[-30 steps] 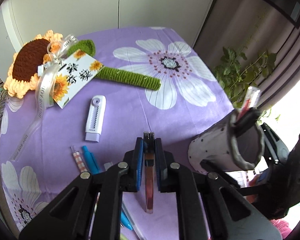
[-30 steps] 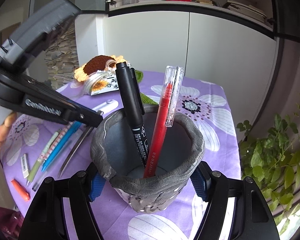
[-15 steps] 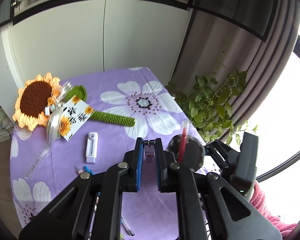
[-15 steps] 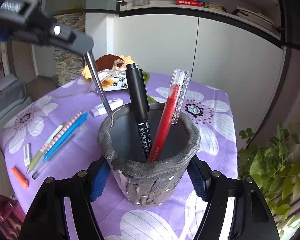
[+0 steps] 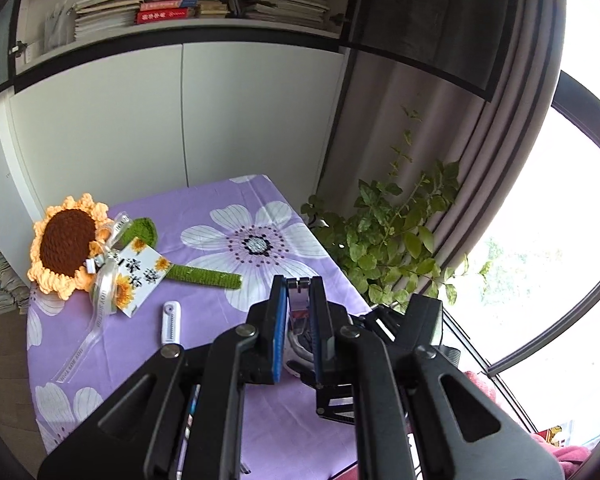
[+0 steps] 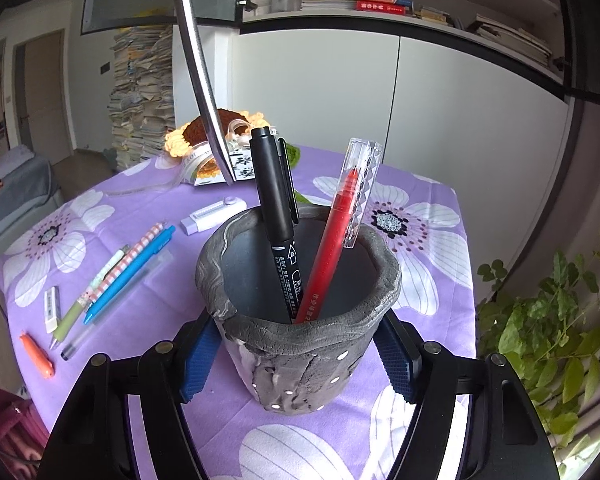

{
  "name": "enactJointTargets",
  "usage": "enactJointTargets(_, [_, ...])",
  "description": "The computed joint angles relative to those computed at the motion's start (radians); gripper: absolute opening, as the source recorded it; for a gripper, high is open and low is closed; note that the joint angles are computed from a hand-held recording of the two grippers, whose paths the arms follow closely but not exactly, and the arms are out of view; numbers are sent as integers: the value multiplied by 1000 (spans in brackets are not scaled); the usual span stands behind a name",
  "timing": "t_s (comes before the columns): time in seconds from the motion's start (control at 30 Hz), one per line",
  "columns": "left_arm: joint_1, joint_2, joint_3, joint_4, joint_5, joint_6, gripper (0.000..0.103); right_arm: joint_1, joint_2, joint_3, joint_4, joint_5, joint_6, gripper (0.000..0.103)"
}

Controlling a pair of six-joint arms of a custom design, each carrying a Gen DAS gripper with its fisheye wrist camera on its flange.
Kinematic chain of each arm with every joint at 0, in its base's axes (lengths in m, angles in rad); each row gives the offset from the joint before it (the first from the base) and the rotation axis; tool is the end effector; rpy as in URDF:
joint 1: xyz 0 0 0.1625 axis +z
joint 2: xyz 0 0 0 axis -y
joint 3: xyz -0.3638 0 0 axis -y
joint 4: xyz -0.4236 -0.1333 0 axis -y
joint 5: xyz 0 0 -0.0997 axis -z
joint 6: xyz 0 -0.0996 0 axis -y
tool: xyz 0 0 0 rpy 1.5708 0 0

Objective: Organize stationery

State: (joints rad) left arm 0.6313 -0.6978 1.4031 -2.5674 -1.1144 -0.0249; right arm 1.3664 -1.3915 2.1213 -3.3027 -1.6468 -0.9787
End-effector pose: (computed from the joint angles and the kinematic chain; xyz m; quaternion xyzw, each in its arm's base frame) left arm -0.4786 -0.5694 0.0646 0.3961 0.8792 -0.2291 0.1327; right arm 0.0180 -0.5327 0.2686 0.3140 -0.8185 0.3799 0.2953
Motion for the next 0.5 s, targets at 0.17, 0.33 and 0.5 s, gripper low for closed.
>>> enactJointTargets(0.17, [10, 38, -38, 46, -12, -6, 9, 0, 0, 0, 0, 0, 0, 73])
enactJointTargets(0.33, [29, 91, -87, 122, -20, -25, 9, 0, 0, 0, 1, 0, 0, 73])
enactJointTargets(0.5, [51, 141, -136, 201, -33, -55, 9, -1, 0, 0, -5, -2, -6, 73])
